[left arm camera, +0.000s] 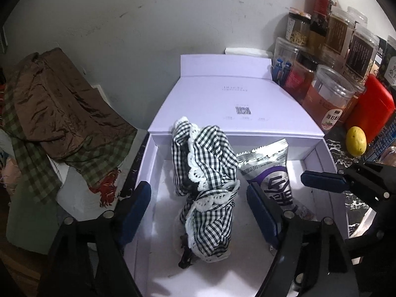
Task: Organize soft objects
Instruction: 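Lower both items into the white box and open both tools, then withdraw both tools from the box back over the countertop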
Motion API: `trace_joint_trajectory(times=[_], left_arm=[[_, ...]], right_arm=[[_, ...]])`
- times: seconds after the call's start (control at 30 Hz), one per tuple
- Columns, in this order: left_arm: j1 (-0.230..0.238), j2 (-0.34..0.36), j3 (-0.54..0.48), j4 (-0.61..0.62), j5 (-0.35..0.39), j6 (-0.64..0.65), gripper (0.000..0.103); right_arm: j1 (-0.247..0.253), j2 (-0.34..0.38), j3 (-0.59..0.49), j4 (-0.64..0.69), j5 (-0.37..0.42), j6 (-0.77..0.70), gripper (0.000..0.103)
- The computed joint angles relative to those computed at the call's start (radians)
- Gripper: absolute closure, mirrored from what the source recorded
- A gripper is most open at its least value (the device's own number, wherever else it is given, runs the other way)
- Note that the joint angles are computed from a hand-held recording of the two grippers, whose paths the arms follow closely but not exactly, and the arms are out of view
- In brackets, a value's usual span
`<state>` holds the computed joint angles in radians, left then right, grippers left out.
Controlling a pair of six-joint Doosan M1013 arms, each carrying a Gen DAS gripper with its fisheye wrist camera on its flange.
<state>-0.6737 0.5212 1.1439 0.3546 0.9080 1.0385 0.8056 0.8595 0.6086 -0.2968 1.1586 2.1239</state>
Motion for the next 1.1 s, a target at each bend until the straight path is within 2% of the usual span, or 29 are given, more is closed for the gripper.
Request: trace_joint_trajectory(times=[0.3, 0.8, 1.0, 1.1], left_arm=[[-0.021, -0.046, 0.020, 0.048, -0.050, -0.041, 0.023], [-0.092, -0.159, 0.075, 0.245, -0.152, -0.186, 0.023], [-0.124, -0.205, 0.107, 0.304, -0.182, -0.252, 0.023], [-0.142, -0.224, 0.122, 0.337, -0.189, -0.278, 0.023]], right_arm=[[0.024, -0.070, 0.078, -0.117, -0.051, 0.051, 0.043], [0.086, -0.211, 0.218, -0.393, -0.129, 0.206, 0.043], [0.117, -0.270, 0.289, -0.499, -0.135, 0.285, 0.043], [0.136, -0.304, 0.333, -0.549, -0.133, 0.337, 0.037]])
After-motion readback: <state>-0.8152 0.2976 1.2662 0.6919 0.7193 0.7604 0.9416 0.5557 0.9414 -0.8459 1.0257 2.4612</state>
